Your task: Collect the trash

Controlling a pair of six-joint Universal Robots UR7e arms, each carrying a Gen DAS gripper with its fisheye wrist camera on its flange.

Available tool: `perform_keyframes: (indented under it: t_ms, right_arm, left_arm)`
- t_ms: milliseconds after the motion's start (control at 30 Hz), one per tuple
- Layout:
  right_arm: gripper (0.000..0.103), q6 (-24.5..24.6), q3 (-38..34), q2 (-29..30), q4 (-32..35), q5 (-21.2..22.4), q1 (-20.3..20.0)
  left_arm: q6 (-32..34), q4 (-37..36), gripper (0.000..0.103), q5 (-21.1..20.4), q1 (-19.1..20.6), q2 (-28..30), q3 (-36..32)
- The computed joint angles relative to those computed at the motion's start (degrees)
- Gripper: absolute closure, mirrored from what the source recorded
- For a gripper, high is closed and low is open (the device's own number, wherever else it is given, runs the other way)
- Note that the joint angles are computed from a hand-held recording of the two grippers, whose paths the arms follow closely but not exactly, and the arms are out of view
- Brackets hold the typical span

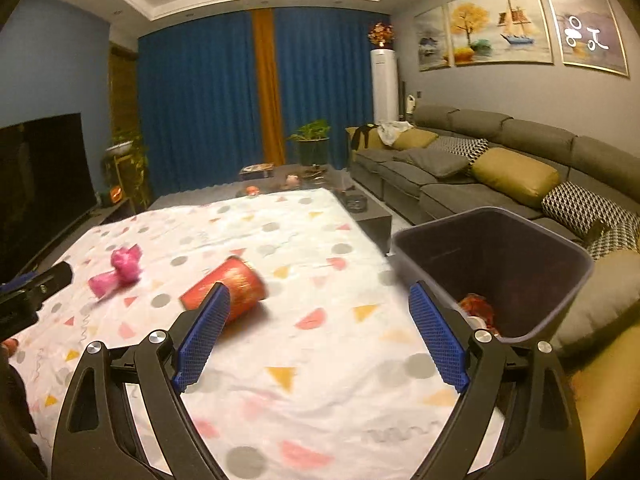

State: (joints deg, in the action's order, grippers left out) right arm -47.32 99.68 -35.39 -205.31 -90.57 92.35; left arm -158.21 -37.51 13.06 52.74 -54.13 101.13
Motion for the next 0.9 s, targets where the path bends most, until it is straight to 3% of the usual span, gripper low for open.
perform_keyframes:
  t_ms: [167,433,600,767,900]
  right_arm:
    - [0.015,0.4,-0.1,2.1,-0.1,-1.3,2.1]
    - [0.015,2.4,-4.3,7.3,2.0,-5.3,4.6]
    - [0.015,5.1,-10.0,11.7,4.6,-9.5,6.2]
    - [0.016,9.4,-15.7,15.3,8.6,-12.8,6.9]
    - [0.023,12.1,-19.1,17.1,12.0,-14.1,7.1]
  left_arm:
    - [7.7,-12.2,0.006,-2.8,-0.4,-6.1,8.2]
    - [23.4,-32.0,0.006,-3.5,0.3,-12.3,16.6]
    - [25.9,-34.1,0.006,-2.0,1.5,-13.7,17.0]
    - [22.0,-27.8,0.006,1.2,3.8,-13.7,14.4]
    - [16.9,-20.5,0.006,3.7,6.0,-12.3,11.0]
